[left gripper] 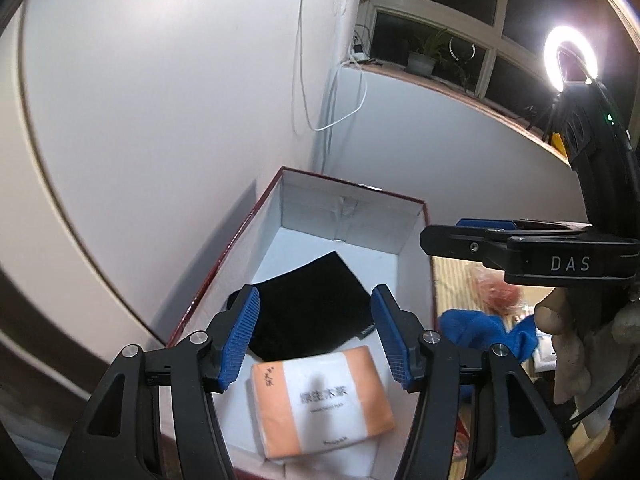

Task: Organize soft objects
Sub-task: 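Open the right tool and withdraw it toward the black glove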

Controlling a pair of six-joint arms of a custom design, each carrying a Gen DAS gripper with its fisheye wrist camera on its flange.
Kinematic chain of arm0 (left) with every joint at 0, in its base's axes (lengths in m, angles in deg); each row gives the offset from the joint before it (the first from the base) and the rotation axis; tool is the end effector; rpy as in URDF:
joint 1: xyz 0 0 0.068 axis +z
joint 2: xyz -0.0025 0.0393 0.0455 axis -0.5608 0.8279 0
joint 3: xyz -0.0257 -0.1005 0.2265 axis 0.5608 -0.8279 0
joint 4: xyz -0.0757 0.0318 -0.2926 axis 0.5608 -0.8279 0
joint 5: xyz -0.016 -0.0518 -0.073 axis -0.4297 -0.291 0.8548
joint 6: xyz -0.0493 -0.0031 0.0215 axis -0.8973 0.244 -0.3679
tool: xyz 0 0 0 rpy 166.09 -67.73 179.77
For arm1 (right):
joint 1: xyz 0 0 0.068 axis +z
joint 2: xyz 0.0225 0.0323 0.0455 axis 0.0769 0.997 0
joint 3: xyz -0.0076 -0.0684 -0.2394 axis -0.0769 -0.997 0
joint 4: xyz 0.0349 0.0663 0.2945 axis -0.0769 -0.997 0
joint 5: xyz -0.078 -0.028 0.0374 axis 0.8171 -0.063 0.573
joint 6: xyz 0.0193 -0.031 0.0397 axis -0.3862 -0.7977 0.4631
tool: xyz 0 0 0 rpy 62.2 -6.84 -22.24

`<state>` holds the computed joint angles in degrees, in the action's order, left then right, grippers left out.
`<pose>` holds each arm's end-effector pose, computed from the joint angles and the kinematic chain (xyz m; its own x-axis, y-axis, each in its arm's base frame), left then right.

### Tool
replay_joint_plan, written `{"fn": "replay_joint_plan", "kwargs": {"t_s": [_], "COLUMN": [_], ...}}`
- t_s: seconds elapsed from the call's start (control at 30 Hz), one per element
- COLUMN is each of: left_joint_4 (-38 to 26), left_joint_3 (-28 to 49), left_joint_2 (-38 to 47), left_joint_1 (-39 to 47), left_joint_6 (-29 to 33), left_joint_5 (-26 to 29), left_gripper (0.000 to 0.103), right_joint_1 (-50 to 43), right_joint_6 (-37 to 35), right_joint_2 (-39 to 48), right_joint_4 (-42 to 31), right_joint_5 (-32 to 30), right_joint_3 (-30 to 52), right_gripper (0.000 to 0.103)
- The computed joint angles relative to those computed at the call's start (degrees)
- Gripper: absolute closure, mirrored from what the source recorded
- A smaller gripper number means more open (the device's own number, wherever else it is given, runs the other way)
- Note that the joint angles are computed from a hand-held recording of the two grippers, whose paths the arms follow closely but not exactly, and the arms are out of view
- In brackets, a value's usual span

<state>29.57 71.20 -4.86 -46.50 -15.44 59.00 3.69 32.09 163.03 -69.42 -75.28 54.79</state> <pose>0.2675 -0.0676 0.1444 -0.6530 0.1801 -0.7357 0.4067 0.9028 -0.1400 0.2881 0.0084 0.1373 -0.7938 0.0023 -0.6081 -0.1987 0.9441 0.2630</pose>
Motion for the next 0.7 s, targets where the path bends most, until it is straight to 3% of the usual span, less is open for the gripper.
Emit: {"fn": "replay_joint_plan", "kwargs": {"t_s": [0.27, 0.43, 0.57, 0.7], "left_joint_4": [-7.3, -12.1, -16.5, -19.5], "left_joint_3": [-7.2, -11.7, -15.6, -18.8], "left_joint_2": [-17.2, -28.0, -37.5, -43.8], "left_joint_1": [-2.8, -7.0, -12.9, -20.2], "left_joint_6": [-1.3, -3.3, -6.1, -9.5], "left_joint_5": [1.5, 1.4, 0.1, -2.1], "left_gripper": [0.045, 0.045, 0.041, 0.041], "right_joint_1": [-5.5, -17.9, -39.1, -60.4], "right_joint_6": [-4.4, -12.6, -28.0, -50.3], "right_joint_2": [-23.2, -39.7, -45.4, -38.8], "right_joint_4": [-12.1, -25.5, -39.5, -51.3], "right_joint_5": [-1.7, -8.2, -19.7, -27.0], "right_joint_3": [-9.6, -14.6, -15.1, -12.1], "right_gripper": [0.038, 0.037, 0.037, 0.037]}}
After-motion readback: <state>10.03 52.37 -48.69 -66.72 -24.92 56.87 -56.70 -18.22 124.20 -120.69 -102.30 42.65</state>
